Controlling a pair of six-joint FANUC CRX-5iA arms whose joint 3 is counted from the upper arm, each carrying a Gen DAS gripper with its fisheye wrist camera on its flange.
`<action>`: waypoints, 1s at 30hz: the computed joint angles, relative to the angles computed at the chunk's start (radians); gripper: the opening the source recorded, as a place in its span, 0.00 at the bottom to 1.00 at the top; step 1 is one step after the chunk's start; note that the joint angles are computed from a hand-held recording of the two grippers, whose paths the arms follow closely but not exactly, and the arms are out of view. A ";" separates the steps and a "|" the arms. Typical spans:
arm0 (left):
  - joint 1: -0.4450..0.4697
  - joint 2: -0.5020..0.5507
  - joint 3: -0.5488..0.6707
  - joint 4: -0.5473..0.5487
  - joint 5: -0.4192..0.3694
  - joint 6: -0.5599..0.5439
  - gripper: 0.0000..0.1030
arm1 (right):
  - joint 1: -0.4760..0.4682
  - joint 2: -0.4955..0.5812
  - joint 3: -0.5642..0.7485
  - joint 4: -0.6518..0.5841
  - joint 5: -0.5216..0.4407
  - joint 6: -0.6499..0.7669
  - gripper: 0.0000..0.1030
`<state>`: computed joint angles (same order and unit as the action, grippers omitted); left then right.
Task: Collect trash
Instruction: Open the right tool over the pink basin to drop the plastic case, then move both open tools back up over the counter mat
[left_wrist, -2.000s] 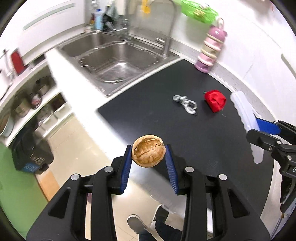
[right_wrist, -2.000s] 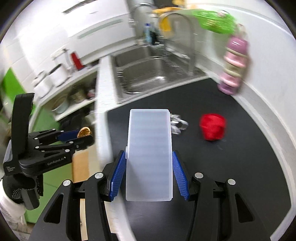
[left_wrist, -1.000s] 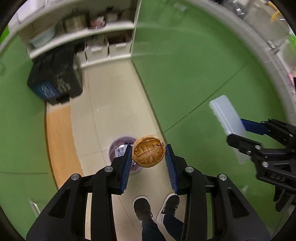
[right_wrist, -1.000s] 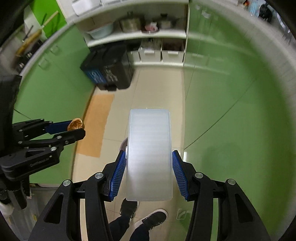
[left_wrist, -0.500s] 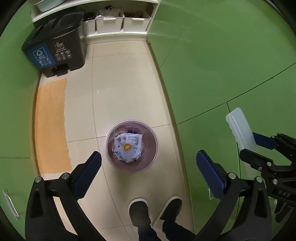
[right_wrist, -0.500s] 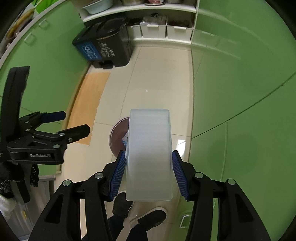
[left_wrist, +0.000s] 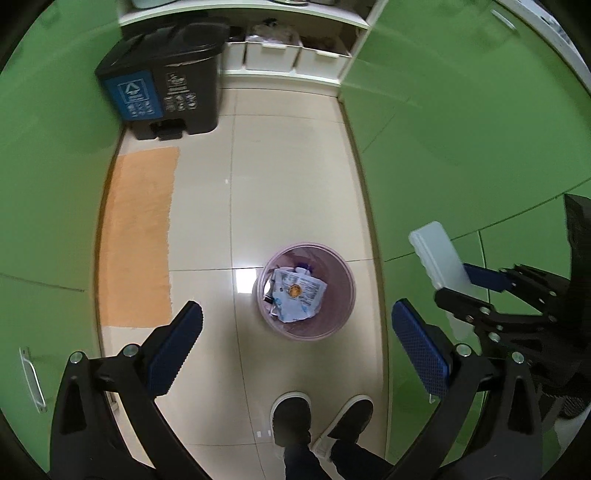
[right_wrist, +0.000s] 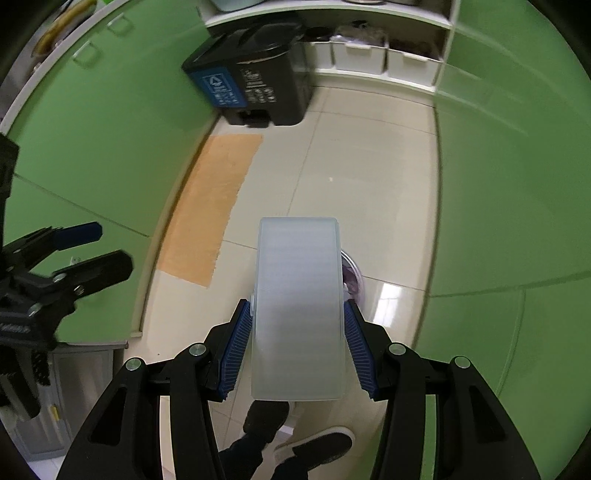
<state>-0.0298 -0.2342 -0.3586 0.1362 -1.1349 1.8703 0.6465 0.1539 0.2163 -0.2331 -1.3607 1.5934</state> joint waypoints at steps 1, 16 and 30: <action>0.011 -0.007 -0.013 0.001 0.006 -0.003 0.97 | 0.007 0.012 0.005 -0.002 0.005 0.005 0.48; 0.040 -0.053 -0.027 0.000 -0.022 -0.002 0.97 | 0.036 0.032 0.007 0.046 0.011 -0.039 0.95; -0.079 -0.005 0.376 -0.015 -0.282 0.035 0.97 | -0.018 -0.116 0.238 0.104 -0.227 -0.209 0.95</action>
